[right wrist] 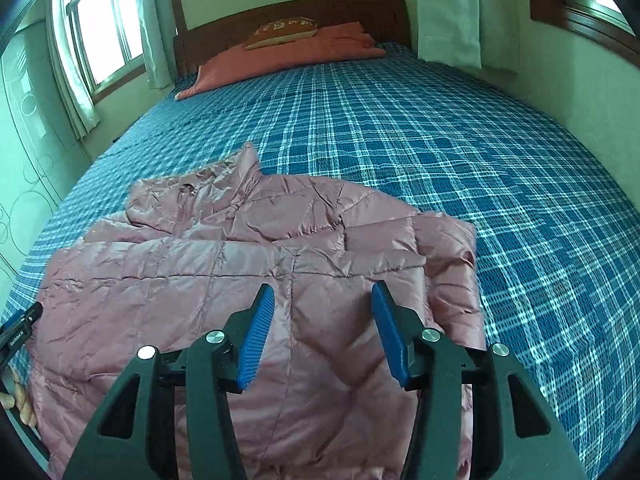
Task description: Fold large clothes
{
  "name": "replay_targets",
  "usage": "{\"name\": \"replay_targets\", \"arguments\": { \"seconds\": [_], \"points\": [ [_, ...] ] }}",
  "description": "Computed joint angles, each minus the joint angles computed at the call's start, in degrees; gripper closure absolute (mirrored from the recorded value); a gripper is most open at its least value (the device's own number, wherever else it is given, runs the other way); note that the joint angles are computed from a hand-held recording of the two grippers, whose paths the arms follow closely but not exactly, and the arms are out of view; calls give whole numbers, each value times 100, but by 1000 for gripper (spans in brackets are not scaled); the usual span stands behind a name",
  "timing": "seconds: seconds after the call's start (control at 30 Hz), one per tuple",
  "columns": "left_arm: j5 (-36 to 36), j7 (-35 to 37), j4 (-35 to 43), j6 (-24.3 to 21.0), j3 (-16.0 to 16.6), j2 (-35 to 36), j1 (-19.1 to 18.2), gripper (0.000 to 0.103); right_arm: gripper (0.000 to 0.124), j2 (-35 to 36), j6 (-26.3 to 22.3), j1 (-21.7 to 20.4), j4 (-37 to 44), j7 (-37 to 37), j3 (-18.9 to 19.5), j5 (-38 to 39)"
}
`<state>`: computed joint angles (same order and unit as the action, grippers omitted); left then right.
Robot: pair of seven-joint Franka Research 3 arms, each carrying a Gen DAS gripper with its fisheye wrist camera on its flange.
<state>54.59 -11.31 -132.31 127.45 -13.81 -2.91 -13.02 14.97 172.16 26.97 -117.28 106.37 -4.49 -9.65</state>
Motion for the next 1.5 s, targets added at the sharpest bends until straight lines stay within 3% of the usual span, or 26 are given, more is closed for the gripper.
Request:
{"name": "replay_targets", "arguments": {
  "seconds": [0.07,0.1,0.2,0.3,0.37,0.43,0.47,0.53,0.6,0.7,0.83,0.9,1.0,1.07,1.13,1.2,1.4,1.5],
  "points": [
    [-291,329,58,205,100,184,71,36,73,281,-434,-118,292,-248,156,127],
    [-346,401,58,339,136,248,100,36,73,354,-394,-113,321,-299,156,110],
    [-356,503,102,238,131,251,81,37,73,303,-588,158,400,-49,-110,-201],
    [-193,231,150,-139,34,44,-16,38,73,50,-160,458,194,655,-458,-825],
    [153,-103,152,-21,-11,-61,-24,38,73,37,55,191,201,421,-100,-620],
    [321,-84,274,370,25,71,16,38,70,202,23,-452,354,-657,778,441],
    [229,74,399,559,60,247,39,38,69,348,-160,-583,512,-881,976,653],
    [-249,660,669,835,157,671,98,37,65,683,-702,-460,878,-1027,914,826],
    [-200,695,744,826,219,853,38,36,65,659,-500,-325,769,-1122,778,900],
    [-98,535,552,816,233,556,-49,37,65,121,-239,-86,175,-948,475,829],
    [68,-25,-72,875,100,-109,-58,37,65,-686,335,751,-877,626,-723,-960],
    [-92,-136,-282,855,45,-235,-22,37,65,-730,166,864,-971,1251,-975,-1692],
    [-331,-29,-391,1112,85,-65,81,35,65,-501,258,211,-1015,452,-353,-897],
    [-174,-345,-513,1378,101,-61,152,35,64,-446,335,345,-981,862,-529,-1301],
    [-177,-296,-418,1194,49,8,131,35,63,-412,349,648,-945,1529,-892,-2011],
    [-213,-219,-342,1080,39,55,106,35,63,-421,358,676,-923,1871,-961,-2396],
    [-458,-173,-549,973,-36,-301,31,30,63,-927,446,-56,-1398,1531,-219,-1831],
    [-663,-274,-871,965,-126,-697,-21,28,62,-1317,474,-286,-1799,1683,-67,-1945]
  ]
}}
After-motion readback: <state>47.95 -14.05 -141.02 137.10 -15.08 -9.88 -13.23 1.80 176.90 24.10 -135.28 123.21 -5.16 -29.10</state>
